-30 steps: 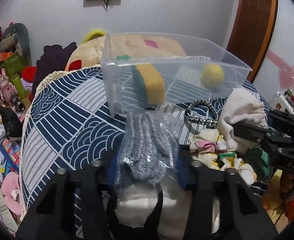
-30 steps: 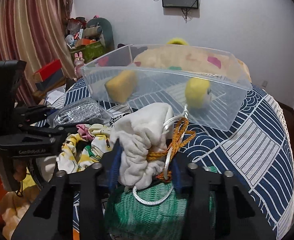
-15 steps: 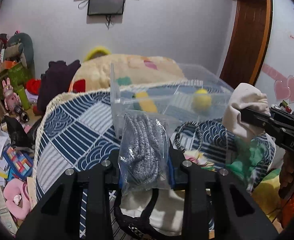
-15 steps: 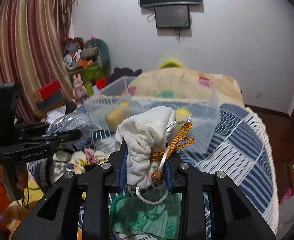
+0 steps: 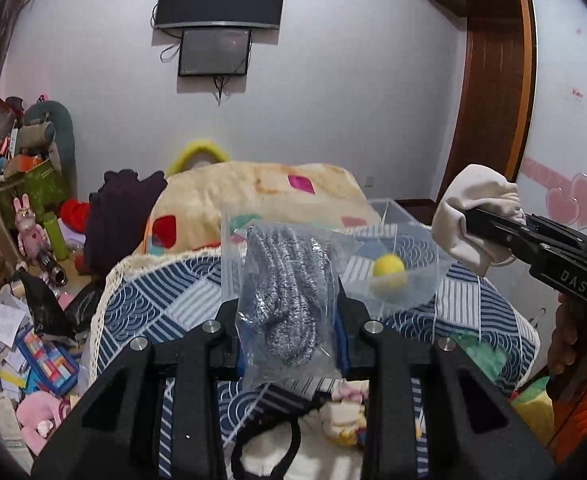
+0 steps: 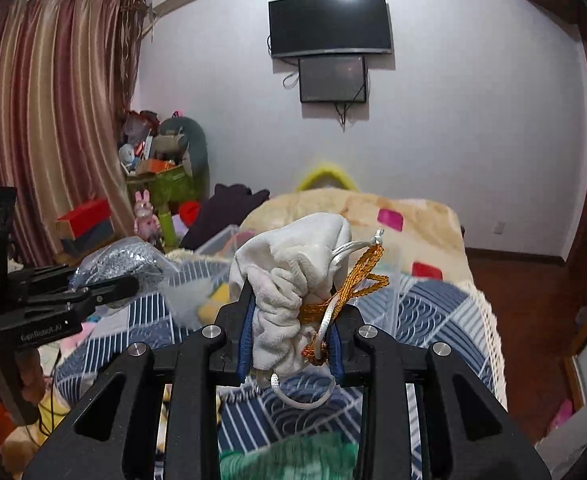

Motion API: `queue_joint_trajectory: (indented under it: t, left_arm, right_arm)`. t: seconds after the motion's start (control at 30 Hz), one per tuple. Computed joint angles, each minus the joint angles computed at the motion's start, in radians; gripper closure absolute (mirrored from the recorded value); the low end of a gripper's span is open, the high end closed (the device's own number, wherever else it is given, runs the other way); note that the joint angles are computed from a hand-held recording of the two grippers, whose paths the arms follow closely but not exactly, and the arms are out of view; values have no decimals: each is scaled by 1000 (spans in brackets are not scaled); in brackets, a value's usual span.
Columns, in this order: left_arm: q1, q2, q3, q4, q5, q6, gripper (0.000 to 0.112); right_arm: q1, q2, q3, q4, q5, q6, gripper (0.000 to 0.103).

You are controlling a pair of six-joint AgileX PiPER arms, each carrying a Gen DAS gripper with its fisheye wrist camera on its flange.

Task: Organize soft objects
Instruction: 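Carry scrubber and pouch over the clear box and open both tools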

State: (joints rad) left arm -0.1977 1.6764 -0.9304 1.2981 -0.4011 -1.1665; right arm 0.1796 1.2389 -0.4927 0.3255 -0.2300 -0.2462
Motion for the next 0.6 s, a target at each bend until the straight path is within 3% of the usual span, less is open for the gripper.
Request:
queue_joint_trajectory:
  t: [0.33,0.6]
  left_arm:
    - [-43,62,-134,98,32,-161,80]
    - [-92,177,-278,382,86,-464,80]
  right_arm:
    - [27,70,-86,220,-39,-233,76]
    - [23,168,-156,306,-15,-334,76]
